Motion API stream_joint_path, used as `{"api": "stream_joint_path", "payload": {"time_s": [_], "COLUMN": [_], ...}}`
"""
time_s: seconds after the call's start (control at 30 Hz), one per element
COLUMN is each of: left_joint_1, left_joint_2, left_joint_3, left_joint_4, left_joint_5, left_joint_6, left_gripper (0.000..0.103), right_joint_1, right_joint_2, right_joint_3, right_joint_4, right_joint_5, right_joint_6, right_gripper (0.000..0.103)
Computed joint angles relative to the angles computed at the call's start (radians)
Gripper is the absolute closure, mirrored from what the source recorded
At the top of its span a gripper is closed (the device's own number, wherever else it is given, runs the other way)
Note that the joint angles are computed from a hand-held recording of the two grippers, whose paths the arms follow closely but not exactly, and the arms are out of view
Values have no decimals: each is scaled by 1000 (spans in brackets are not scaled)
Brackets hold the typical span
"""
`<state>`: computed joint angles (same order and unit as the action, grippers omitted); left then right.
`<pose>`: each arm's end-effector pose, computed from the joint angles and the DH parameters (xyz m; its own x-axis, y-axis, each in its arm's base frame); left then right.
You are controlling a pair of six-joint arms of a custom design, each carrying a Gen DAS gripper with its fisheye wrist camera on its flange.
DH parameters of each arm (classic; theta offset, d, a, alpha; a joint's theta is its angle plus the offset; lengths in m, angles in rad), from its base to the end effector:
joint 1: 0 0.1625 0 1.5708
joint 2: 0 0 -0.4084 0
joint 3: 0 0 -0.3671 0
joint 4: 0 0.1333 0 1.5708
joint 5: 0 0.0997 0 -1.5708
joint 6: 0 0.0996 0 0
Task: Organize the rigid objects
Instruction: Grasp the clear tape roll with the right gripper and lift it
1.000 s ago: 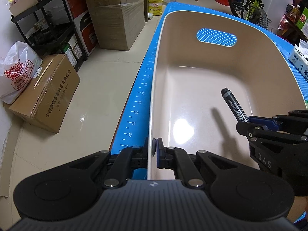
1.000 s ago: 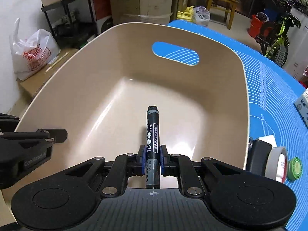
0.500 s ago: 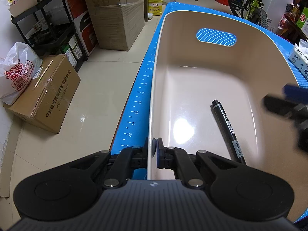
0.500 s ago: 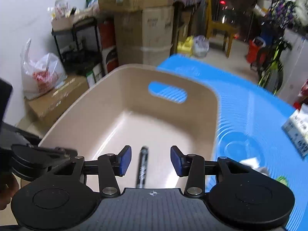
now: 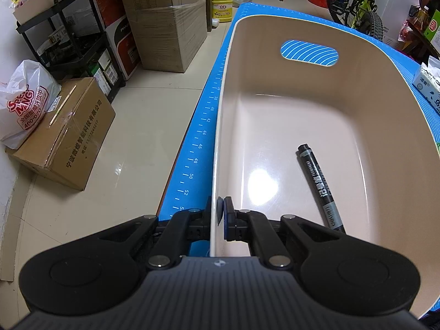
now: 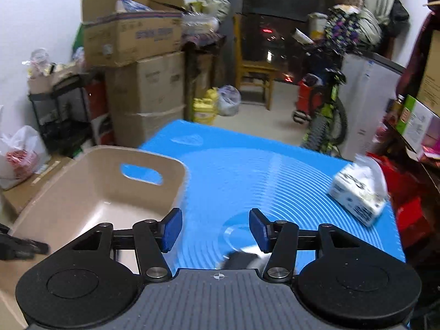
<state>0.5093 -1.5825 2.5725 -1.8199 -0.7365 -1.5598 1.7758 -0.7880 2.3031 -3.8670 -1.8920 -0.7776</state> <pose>-0.0955 -0.2905 0.1473 -0.6430 -0.3506 -0.6809 0.1161 0.8342 -0.5392 0.1905 -0.4157 0.0886 -0.5928 -0.4703 0.6537 -0.7865 0.5126 -0.3444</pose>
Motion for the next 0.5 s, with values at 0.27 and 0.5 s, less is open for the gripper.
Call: {"api": "stream_joint_path", "payload": {"time_s": [0.27,0.5], "left_joint_1": [-2,-2], "left_joint_2": [-4,-2], "left_joint_3": [0,0], "left_joint_4": [7,4], "left_joint_5": [-1,-2], "left_joint_6": [0,1], "left_gripper": [96,96], "right_joint_1": [-117,-161], "right_joint_2": [78,118], "right_joint_3": [-10,-42], "right_joint_4": [-88,-59], "right_joint_5": [-30,-37], "right_joint_6": [-86,-84], "right_gripper": [44,53]}}
